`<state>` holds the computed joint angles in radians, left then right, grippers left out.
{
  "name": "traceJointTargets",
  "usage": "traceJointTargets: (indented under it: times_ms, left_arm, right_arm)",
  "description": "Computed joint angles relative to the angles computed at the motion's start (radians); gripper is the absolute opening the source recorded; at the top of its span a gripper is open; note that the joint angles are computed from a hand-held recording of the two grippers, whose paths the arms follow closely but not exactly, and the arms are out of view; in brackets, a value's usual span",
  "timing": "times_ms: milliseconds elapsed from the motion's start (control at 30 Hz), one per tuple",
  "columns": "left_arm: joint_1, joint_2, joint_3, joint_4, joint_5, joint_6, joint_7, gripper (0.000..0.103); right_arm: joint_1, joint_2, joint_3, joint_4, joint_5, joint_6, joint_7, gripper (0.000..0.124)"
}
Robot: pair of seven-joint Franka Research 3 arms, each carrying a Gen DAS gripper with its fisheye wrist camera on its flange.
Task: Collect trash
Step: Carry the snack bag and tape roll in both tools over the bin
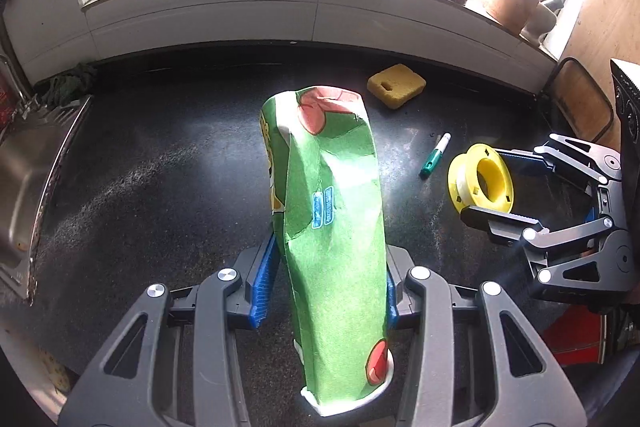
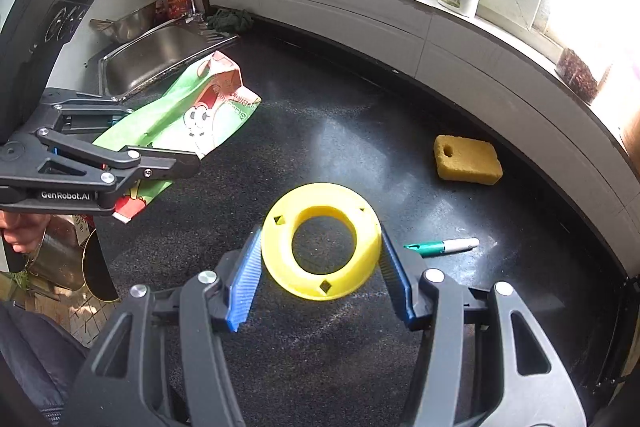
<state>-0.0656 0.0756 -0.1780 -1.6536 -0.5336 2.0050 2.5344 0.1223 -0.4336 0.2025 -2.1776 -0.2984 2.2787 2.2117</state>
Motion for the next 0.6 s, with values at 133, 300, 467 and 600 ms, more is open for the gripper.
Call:
traceJointTargets:
  times_ms: [133,300,467,600]
  left_arm:
    - [0.036,-0.030,0.034,-0.035,0.004,0.052,-0.009,0.042]
    - [0.091,-0.065,0.085,-0.084,0.045,0.139,-0.072,0.042]
    - [0.162,-0.084,0.140,-0.116,0.098,0.195,-0.148,0.042]
    - [0.218,-0.088,0.173,-0.133,0.151,0.231,-0.214,0.042]
  right_arm:
    - [0.033,0.092,0.010,0.090,0.004,0.021,-0.042,0.055]
    - [0.109,0.257,-0.005,0.251,0.038,0.064,-0.135,0.055]
    - [0.207,0.458,-0.030,0.473,0.109,0.087,-0.255,0.055]
    - [0.281,0.638,-0.035,0.700,0.187,0.062,-0.383,0.055]
